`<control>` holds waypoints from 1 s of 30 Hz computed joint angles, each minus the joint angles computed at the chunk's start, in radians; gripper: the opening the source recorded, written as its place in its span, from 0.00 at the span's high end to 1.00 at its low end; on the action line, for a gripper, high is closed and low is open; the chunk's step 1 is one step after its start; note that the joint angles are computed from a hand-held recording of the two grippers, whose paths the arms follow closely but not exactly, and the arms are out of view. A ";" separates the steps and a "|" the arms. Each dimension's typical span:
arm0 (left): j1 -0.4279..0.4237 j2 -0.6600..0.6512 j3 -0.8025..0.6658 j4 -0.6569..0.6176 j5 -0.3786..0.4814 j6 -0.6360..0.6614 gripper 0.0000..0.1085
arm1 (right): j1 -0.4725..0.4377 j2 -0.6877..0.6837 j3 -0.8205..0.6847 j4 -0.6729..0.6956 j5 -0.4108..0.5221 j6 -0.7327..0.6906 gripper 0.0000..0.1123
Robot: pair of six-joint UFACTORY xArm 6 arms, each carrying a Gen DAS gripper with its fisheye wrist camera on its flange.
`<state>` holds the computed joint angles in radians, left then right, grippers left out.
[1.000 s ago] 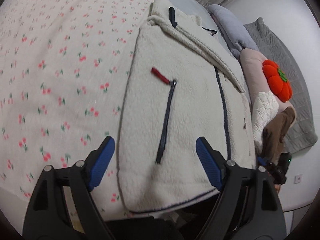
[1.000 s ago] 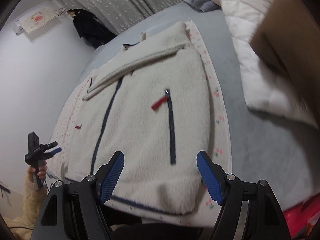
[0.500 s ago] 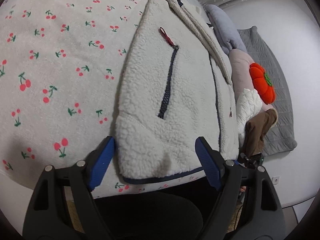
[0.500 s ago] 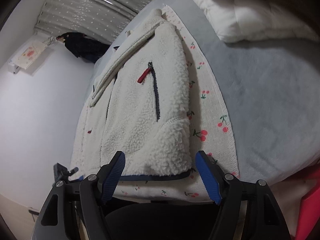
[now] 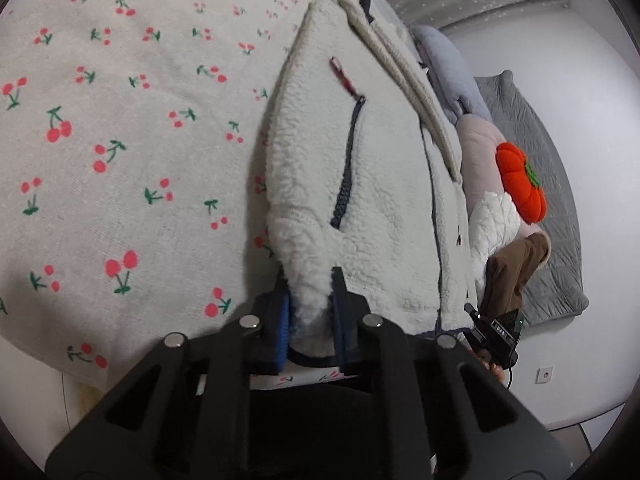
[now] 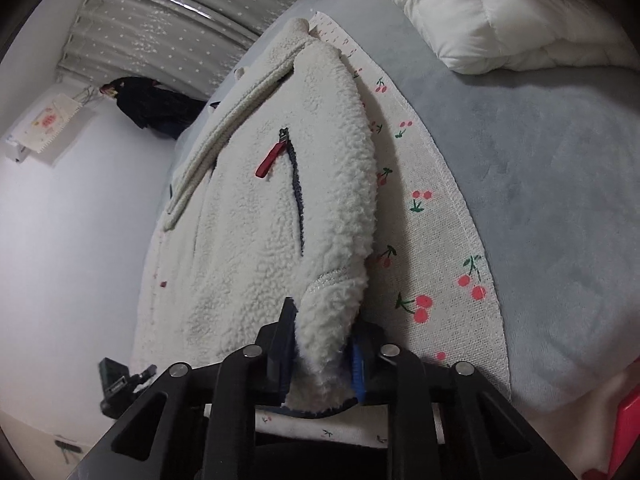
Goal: Fold large clothes
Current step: 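Lift the hem with both tools and fold it toward the collar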
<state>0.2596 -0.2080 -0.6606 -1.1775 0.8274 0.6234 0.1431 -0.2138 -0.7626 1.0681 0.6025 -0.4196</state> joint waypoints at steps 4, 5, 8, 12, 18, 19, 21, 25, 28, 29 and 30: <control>-0.016 -0.075 0.011 -0.038 -0.038 0.031 0.86 | 0.020 -0.061 0.009 0.018 -0.050 -0.037 0.84; -0.019 -0.094 0.007 -0.056 -0.045 0.042 0.86 | 0.025 -0.075 0.010 0.021 -0.063 -0.043 0.84; -0.035 -0.127 -0.029 -0.090 -0.084 0.063 0.87 | 0.053 -0.100 -0.011 -0.010 -0.112 -0.024 0.84; -0.073 -0.108 -0.131 -0.087 -0.175 0.044 0.87 | 0.078 -0.083 -0.091 -0.036 -0.170 -0.014 0.84; -0.128 0.022 -0.346 -0.067 -0.299 -0.001 0.87 | 0.073 0.038 -0.301 -0.071 -0.215 0.000 0.85; -0.136 0.060 -0.403 -0.053 -0.314 -0.012 0.87 | 0.076 0.064 -0.339 -0.091 -0.219 0.017 0.85; -0.150 0.117 -0.485 -0.032 -0.350 -0.031 0.87 | 0.077 0.129 -0.433 -0.139 -0.222 0.054 0.85; -0.181 0.266 -0.683 0.066 -0.437 -0.111 0.87 | 0.078 0.288 -0.645 -0.231 -0.233 0.136 0.85; -0.199 0.414 -0.855 0.165 -0.489 -0.196 0.87 | 0.074 0.397 -0.776 -0.256 -0.244 0.172 0.85; -0.203 0.482 -0.934 0.224 -0.503 -0.248 0.87 | 0.074 0.447 -0.838 -0.300 -0.245 0.217 0.85; -0.205 0.549 -1.011 0.296 -0.511 -0.312 0.87 | 0.070 0.510 -0.916 -0.349 -0.238 0.266 0.84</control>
